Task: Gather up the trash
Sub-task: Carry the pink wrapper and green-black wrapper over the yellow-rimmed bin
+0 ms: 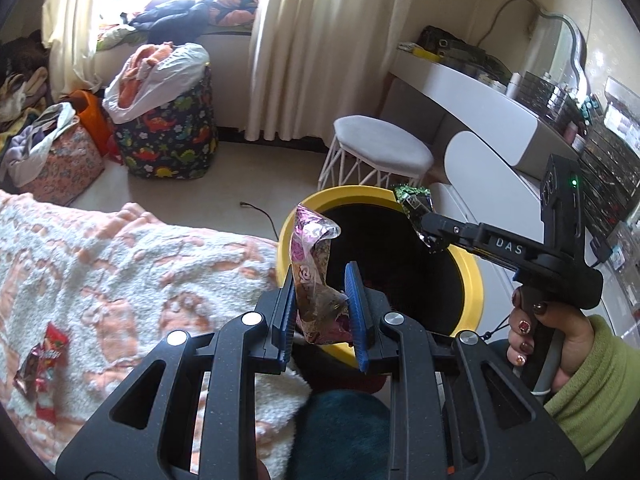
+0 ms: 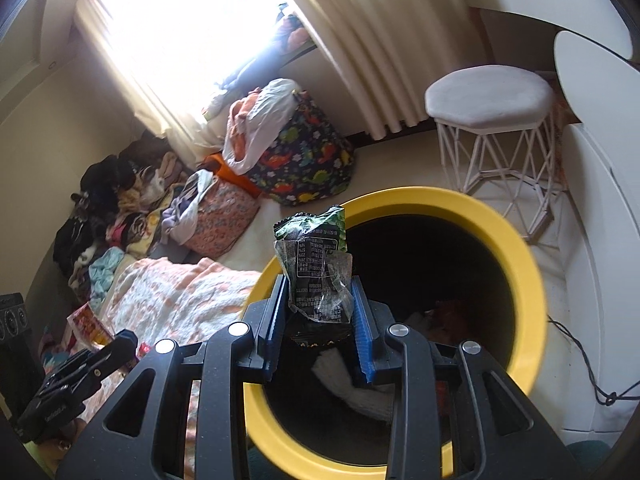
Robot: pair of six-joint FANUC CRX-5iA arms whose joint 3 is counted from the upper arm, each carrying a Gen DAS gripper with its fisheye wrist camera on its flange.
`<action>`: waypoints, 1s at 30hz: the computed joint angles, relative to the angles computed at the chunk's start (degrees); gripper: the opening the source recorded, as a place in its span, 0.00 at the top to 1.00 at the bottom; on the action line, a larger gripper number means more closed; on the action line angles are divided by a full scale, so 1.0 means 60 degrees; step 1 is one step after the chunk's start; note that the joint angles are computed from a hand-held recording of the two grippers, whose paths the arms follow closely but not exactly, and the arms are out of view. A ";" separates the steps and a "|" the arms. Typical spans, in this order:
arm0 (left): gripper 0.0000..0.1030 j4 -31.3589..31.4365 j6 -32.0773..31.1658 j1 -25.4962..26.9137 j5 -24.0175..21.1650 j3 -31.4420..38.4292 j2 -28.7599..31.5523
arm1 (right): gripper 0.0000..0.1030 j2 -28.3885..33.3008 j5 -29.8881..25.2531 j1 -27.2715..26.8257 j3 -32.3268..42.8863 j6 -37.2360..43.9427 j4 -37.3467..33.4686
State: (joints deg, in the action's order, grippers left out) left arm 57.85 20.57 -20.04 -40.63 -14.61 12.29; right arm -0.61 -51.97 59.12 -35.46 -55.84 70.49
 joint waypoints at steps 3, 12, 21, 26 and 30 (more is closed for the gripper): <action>0.83 -0.0085 0.0039 -0.0151 -0.0097 0.0106 0.0098 | 0.71 -0.0211 -0.0229 0.0086 -0.0238 -0.0221 -0.0096; 0.83 -0.0418 0.0117 -0.0620 -0.0276 0.0501 0.0456 | 0.70 -0.0612 -0.0708 0.0332 -0.0725 -0.0800 -0.0340; 0.83 -0.0687 0.0369 -0.0914 -0.0376 0.0904 0.0866 | 0.69 -0.0798 -0.0806 0.0384 -0.0937 -0.1069 -0.0473; 0.83 -0.1042 0.0750 -0.1029 -0.0430 0.1304 0.1212 | 0.67 -0.0810 -0.0762 0.0391 -0.0928 -0.1073 -0.0518; 0.83 -0.1309 0.1092 -0.1090 -0.0448 0.1596 0.1442 | 0.66 -0.0822 -0.0719 0.0385 -0.0946 -0.1121 -0.0534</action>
State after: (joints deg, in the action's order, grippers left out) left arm 50.00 27.13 -26.58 -43.31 -5.03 20.94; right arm -5.55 -56.28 61.43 -41.13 -62.56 67.29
